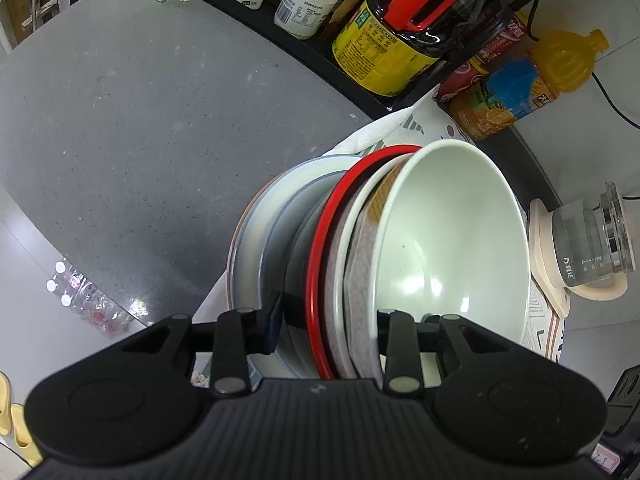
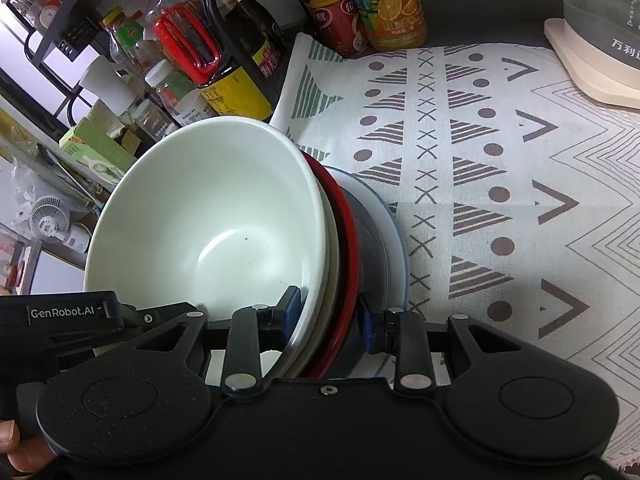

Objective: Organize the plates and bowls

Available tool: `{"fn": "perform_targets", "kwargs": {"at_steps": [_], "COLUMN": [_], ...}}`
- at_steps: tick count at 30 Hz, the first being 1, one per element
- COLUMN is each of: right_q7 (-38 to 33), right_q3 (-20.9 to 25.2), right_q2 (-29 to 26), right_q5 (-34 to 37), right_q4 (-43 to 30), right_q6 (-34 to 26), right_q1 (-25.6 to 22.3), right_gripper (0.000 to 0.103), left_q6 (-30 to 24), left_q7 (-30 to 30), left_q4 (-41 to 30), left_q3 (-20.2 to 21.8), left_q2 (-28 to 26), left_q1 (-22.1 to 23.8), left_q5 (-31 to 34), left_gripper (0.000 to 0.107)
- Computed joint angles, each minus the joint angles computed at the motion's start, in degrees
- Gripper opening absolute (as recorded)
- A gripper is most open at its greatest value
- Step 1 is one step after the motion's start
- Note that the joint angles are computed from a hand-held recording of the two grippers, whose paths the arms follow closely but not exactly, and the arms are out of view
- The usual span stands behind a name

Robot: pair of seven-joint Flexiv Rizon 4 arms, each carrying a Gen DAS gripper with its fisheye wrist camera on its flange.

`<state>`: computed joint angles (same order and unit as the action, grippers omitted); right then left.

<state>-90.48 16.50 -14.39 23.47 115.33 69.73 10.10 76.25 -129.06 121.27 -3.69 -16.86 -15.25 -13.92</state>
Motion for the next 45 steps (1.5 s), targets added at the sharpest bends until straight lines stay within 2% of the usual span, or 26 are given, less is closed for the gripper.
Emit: {"fn": "perform_targets", "kwargs": {"at_steps": [6,8,9,12,17,21,23,25,28,31,38,41,44,45], "right_q7": [0.90,0.33,-1.17,-2.51,-7.14,-10.84,-14.18,-17.05,-17.63,-19.29,-15.27,-10.79,-3.41,1.51], "right_q3": [-0.59,-0.35,0.41,0.10,0.62,0.15,-0.13,-0.89,-2.76,-4.27,-6.57,-6.83,-6.06,-5.36], "right_q2": [0.05,0.24,0.38,1.52,4.05,6.39,7.71,9.12,10.86,12.54,16.18,17.34,18.61,18.82], "right_q5": [-1.56,-1.89,-0.38,-0.78,2.33,5.78,8.32,10.40,11.15,13.74,12.12,8.57,1.12,-4.54], "right_q4": [0.00,-0.04,-0.50,0.48,1.71,2.88,3.10,3.49,4.47,5.26,9.72,11.94,15.71,17.77], "right_q6": [0.07,-0.24,-0.62,1.08,2.76,2.99,2.49,2.14,1.25,0.33,3.47,6.16,11.62,14.36], "right_q1": [0.80,0.64,-0.16,0.13,-0.96,-1.40,-1.78,-1.83,-1.36,-1.30,0.12,0.83,1.18,0.50], "right_gripper": [0.032,0.037,0.043,0.044,0.047,0.061,0.065,0.071,0.073,0.073,0.081,0.084,0.090,0.092], "left_q6": [0.27,-0.89,-0.76,-2.89,-6.19,-8.50,-9.58,-11.66,-14.00,-16.42,-19.46,-18.23,-16.80,-16.11], "left_q7": [0.65,0.17,0.03,-4.07,-8.10,-12.66,-15.10,-19.07,-22.95,-24.82,-24.63,-23.07,-20.70,-19.15], "left_q4": [0.15,-0.15,-0.20,-2.76,-4.64,-6.51,-7.36,-8.45,-9.34,-9.98,-10.83,-10.72,-10.30,-9.96], "left_q3": [-0.50,-0.17,-0.01,4.12,4.83,5.65,6.10,6.79,6.30,5.01,2.14,1.50,1.21,1.10], "left_q2": [-0.37,-0.35,-0.31,-0.17,0.62,1.37,1.85,2.56,4.00,5.30,6.96,7.25,7.84,8.07], "left_q1": [0.45,0.18,0.01,-3.14,-3.81,-5.21,-6.03,-7.11,-7.66,-7.66,-7.15,-6.68,-6.40,-6.14], "left_q5": [-0.48,-0.41,-0.12,7.18,11.39,17.10,20.33,24.21,28.46,31.27,33.92,33.84,34.28,34.14], "left_gripper": [0.032,0.032,0.033,0.037,0.039,0.052,0.058,0.069,0.078,0.079,0.080,0.081,0.085,0.085]}}
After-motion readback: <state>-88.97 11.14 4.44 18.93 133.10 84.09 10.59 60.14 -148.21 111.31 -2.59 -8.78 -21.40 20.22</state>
